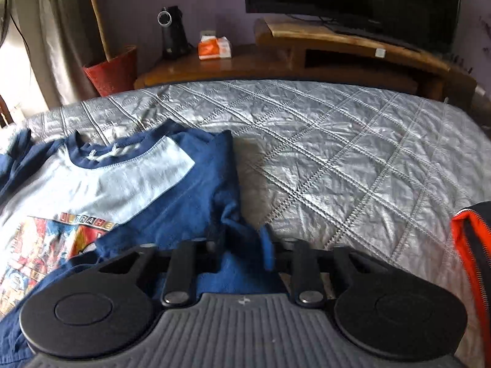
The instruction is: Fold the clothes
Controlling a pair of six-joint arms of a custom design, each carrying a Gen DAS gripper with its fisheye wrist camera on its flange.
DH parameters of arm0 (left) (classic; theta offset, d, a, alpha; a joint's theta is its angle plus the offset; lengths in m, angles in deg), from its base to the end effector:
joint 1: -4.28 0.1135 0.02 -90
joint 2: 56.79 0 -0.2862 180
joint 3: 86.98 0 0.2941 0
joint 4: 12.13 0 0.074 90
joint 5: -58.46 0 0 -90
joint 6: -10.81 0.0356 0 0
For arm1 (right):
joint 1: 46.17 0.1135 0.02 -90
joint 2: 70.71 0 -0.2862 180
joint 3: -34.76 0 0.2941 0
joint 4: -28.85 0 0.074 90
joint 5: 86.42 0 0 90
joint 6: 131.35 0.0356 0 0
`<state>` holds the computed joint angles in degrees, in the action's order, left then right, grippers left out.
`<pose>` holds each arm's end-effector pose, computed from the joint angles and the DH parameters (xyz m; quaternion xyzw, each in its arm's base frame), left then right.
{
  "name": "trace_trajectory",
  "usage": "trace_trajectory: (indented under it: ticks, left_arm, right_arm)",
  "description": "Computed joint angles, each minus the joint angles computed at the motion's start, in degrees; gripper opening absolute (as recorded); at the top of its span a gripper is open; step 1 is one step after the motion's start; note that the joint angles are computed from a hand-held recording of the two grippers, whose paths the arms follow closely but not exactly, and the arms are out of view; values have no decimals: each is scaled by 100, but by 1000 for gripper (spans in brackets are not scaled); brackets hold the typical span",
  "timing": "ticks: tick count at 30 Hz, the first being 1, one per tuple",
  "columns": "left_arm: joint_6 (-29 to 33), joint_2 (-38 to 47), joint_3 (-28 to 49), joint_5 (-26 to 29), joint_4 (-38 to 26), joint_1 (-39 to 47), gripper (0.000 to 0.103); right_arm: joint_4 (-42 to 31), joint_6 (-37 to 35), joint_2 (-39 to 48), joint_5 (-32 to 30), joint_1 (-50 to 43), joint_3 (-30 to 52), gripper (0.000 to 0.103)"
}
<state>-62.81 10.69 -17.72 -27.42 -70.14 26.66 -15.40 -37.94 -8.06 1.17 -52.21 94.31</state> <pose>0.2462 0.0986 0.2960 -0.0396 0.9555 0.0639 0.2852 0.2552 -0.0255 0.2712 0.0691 0.9288 0.0112 0.3639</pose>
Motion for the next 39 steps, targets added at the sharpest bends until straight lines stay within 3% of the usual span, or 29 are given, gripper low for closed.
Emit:
trace_trajectory:
  ticks: [5, 8, 12, 14, 17, 20, 23, 28, 35, 39]
  left_arm:
    - [-9, -8, -57, -54, 17, -128, 103]
    - [-20, -22, -66, -63, 13, -192, 103]
    - [-91, -17, -24, -67, 20, -219, 103]
    - [-154, 5, 16, -73, 14, -200, 103]
    - [-161, -1, 46, -87, 40, -144, 103]
    - [-163, 66, 129, -44, 20, 14, 103]
    - [-183, 117, 223, 69, -19, 214, 103]
    - [-40, 172, 342, 284, -111, 539, 103]
    - [105, 363, 597, 696, -304, 1125, 103]
    - [234, 421, 721, 928, -406, 1386, 103]
  right_arm:
    - [286, 225, 252, 318, 26, 0, 6]
    - [309, -353, 243, 489, 70, -7, 10]
    - [635, -566, -285, 687, 174, -234, 15]
    - [333, -982, -151, 883, 434, -113, 16]
    - [131, -1039, 41, 989, 550, 18, 16]
    - [104, -961, -181, 747, 669, 110, 25]
    - [-24, -821, -145, 492, 1205, 441, 40]
    - [-109, 255, 726, -469, 1911, 1624, 40]
    - [54, -223, 2363, -319, 3249, 3363, 40]
    - [-365, -88, 3556, -307, 3553, 4451, 40]
